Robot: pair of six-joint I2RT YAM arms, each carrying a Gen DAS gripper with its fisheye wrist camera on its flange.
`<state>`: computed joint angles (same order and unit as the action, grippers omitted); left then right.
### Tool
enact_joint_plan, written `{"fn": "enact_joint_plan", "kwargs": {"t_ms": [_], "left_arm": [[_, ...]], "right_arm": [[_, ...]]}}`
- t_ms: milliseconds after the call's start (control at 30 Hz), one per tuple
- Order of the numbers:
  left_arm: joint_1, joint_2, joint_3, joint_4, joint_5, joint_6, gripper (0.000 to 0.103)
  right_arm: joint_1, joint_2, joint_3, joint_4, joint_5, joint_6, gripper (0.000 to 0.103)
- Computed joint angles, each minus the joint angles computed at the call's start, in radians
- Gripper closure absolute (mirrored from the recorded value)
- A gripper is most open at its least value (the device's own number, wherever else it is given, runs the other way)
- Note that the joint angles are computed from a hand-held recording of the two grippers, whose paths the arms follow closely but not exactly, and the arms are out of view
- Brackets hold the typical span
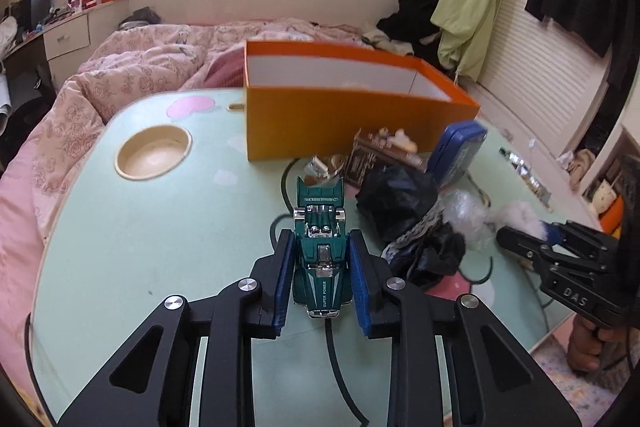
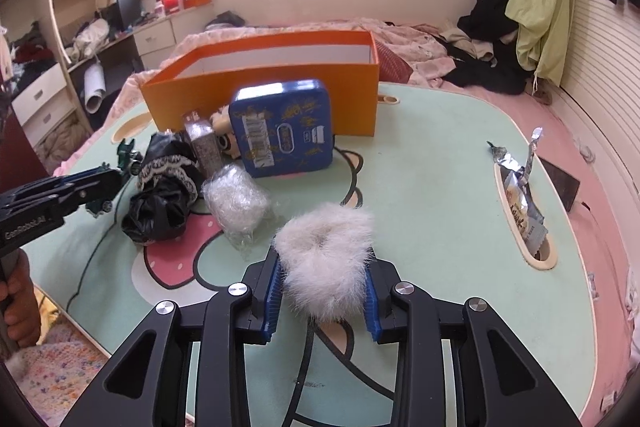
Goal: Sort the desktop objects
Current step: 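Grasp the green toy car with the left gripper while the right gripper holds the pom-pom, then carry the pom-pom and green toy car into the orange box and release both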
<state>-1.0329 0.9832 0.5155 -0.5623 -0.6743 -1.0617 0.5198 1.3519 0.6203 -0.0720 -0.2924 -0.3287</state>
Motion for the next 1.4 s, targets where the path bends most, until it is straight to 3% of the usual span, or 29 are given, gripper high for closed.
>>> {"fn": "enact_joint_plan", "kwargs": {"t_ms": [133,367,467,567,700,733,767,800,833,967,1067,1133,1200,1400], "left_arm": [[-0.008,-0.074,0.055,-0.067,-0.042,0.029,0.075],[0.212,-0.047,0.185,-0.011,0.057,0.320,0.075],[0.386,0.028,0.258,0.051,0.192,0.474,0.075],[0.509,0.155,0.353,0.076,0.264,0.573,0.075],[0.624,0.320,0.444,0.115,0.329,0.621,0.075],[0.646,0.362,0.459,0.128,0.323,0.611,0.068],[0.660,0.396,0.473,0.128,0.323,0.594,0.053],[0.676,0.423,0.486,0.121,0.335,0.578,0.044],[0.685,0.432,0.483,0.122,0.347,0.562,0.036],[0.692,0.337,0.376,0.198,0.410,0.534,0.036],[0.659,0.234,0.314,0.191,0.377,0.510,0.031],[0.625,0.160,0.275,0.167,0.350,0.480,0.028],[0.561,0.084,0.239,0.115,0.312,0.431,0.024],[0.251,0.002,0.143,-0.032,0.184,0.216,0.023]], "right_arm": [[-0.002,-0.024,0.033,-0.044,-0.040,0.009,0.071],[0.069,0.047,0.249,-0.115,-0.018,0.044,0.071],[0.128,0.153,0.410,-0.151,0.034,0.055,0.071],[0.169,0.291,0.592,-0.215,0.055,0.070,0.071],[0.179,0.479,0.822,-0.319,-0.030,0.125,0.069],[0.181,0.523,0.875,-0.354,-0.048,0.136,0.067],[0.184,0.562,0.920,-0.383,-0.047,0.151,0.059],[0.187,0.582,0.941,-0.390,-0.027,0.170,0.052],[0.188,0.580,0.935,-0.373,-0.012,0.187,0.050],[0.170,0.474,0.800,-0.269,-0.014,0.188,0.047],[0.150,0.357,0.659,-0.204,-0.010,0.161,0.038],[0.135,0.286,0.568,-0.175,-0.013,0.147,0.035],[0.121,0.211,0.467,-0.157,-0.005,0.131,0.024],[0.047,0.074,0.240,-0.195,-0.061,0.054,0.016]]}}
